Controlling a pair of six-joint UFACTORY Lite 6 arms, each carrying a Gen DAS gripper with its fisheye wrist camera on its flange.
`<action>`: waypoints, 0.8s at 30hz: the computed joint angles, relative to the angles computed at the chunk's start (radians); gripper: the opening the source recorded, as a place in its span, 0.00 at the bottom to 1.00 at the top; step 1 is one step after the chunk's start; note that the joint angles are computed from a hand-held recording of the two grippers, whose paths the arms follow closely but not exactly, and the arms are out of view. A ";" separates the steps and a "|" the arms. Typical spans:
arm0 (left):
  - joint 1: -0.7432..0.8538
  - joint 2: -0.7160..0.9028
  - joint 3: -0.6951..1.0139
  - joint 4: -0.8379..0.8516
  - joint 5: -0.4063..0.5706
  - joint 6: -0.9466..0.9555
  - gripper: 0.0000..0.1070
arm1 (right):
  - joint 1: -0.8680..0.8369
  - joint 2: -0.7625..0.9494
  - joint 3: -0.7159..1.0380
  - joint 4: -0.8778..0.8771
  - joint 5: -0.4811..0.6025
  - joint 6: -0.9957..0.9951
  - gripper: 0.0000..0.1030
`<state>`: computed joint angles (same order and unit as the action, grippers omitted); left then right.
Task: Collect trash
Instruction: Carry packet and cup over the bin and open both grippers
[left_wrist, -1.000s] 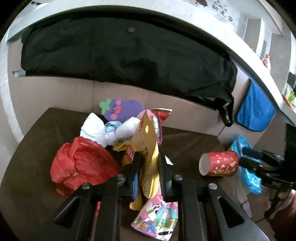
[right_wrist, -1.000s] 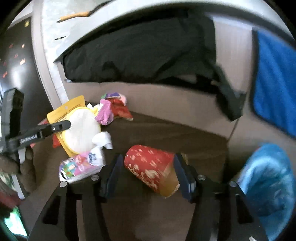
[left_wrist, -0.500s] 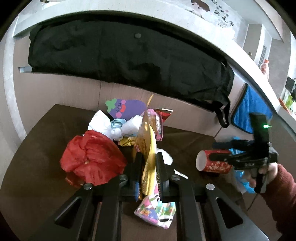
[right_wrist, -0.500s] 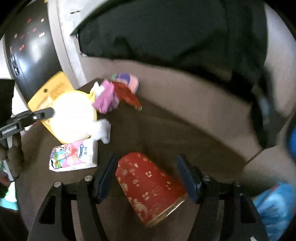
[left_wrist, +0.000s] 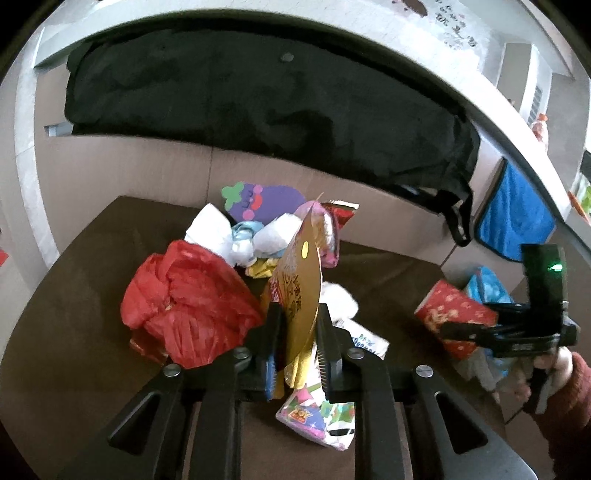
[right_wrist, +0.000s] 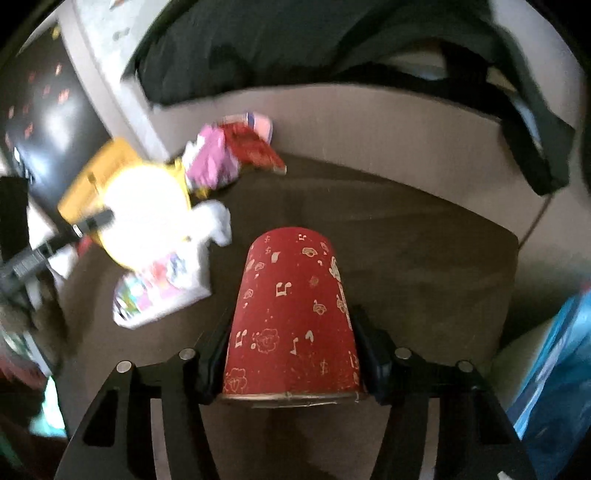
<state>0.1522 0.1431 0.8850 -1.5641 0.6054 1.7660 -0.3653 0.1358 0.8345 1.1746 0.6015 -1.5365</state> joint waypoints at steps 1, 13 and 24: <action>0.002 0.010 0.005 0.004 -0.002 -0.020 0.19 | -0.003 -0.014 -0.010 0.012 0.010 -0.004 0.53; 0.166 -0.058 -0.039 0.112 0.244 -0.094 0.32 | 0.060 -0.180 -0.171 0.045 -0.032 -0.048 0.53; 0.220 -0.018 -0.051 0.099 0.200 -0.036 0.19 | 0.078 -0.149 -0.191 0.122 -0.075 -0.096 0.53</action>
